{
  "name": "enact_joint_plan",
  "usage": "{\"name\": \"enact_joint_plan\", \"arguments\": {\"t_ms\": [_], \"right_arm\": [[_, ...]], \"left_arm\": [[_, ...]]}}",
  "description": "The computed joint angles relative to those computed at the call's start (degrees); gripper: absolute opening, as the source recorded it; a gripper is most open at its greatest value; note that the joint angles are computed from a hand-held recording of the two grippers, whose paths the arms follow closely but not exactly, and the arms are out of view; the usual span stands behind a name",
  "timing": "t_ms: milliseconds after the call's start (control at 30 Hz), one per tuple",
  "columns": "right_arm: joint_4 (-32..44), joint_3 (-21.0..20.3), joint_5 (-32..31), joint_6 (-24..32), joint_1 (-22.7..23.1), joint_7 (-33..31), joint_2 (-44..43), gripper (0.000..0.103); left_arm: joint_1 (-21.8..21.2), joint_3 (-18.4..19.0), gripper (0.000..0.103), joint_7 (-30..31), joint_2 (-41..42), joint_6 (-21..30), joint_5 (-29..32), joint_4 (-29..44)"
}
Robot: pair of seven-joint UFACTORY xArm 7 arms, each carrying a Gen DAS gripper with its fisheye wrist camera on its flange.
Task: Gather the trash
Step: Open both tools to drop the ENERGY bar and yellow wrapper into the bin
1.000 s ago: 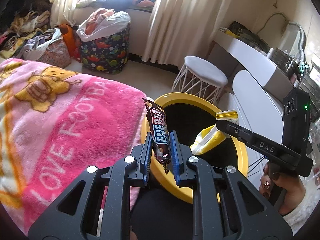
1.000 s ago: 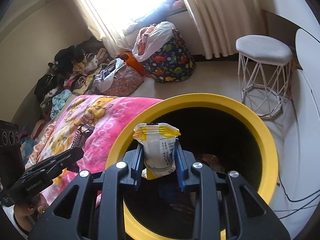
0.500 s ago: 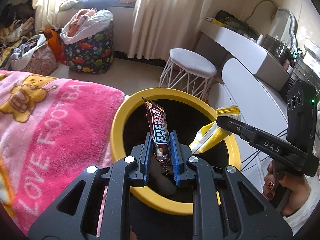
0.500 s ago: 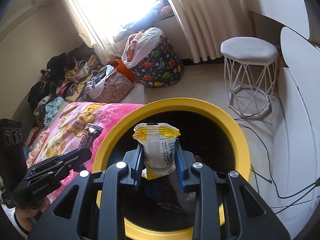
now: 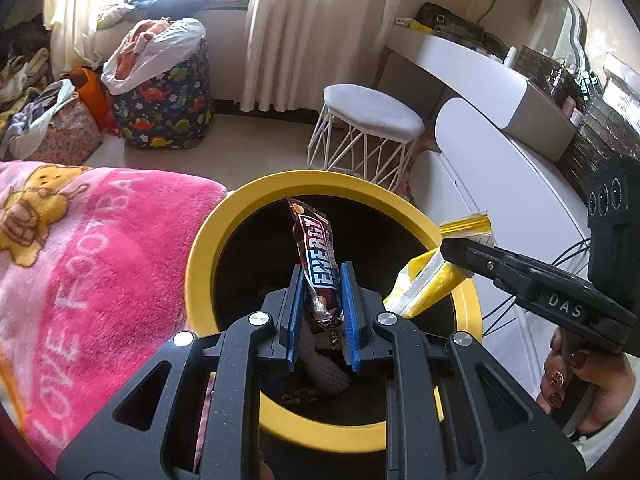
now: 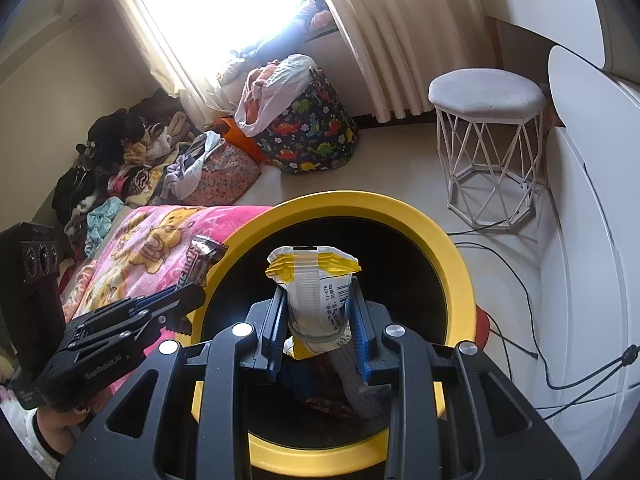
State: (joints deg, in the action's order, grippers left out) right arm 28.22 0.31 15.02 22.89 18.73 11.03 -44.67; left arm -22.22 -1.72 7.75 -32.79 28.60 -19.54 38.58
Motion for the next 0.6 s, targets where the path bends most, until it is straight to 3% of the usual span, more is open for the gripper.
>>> {"name": "enact_joint_plan", "arguments": {"t_ms": [400,600], "right_arm": [[-0.9,-0.5,0.7,2.0,0.2,0.5,-1.7,0.030],[-1.2,-0.3,0.5,2.2,-0.2,0.5,-3.0,0.040]], "left_arm": [[-0.2,-0.5,0.013,1.3,4.1,0.6,-0.2,2.9],[0.0,-1.0,0.013,1.4,4.8,0.9,-0.3,3.6]]}}
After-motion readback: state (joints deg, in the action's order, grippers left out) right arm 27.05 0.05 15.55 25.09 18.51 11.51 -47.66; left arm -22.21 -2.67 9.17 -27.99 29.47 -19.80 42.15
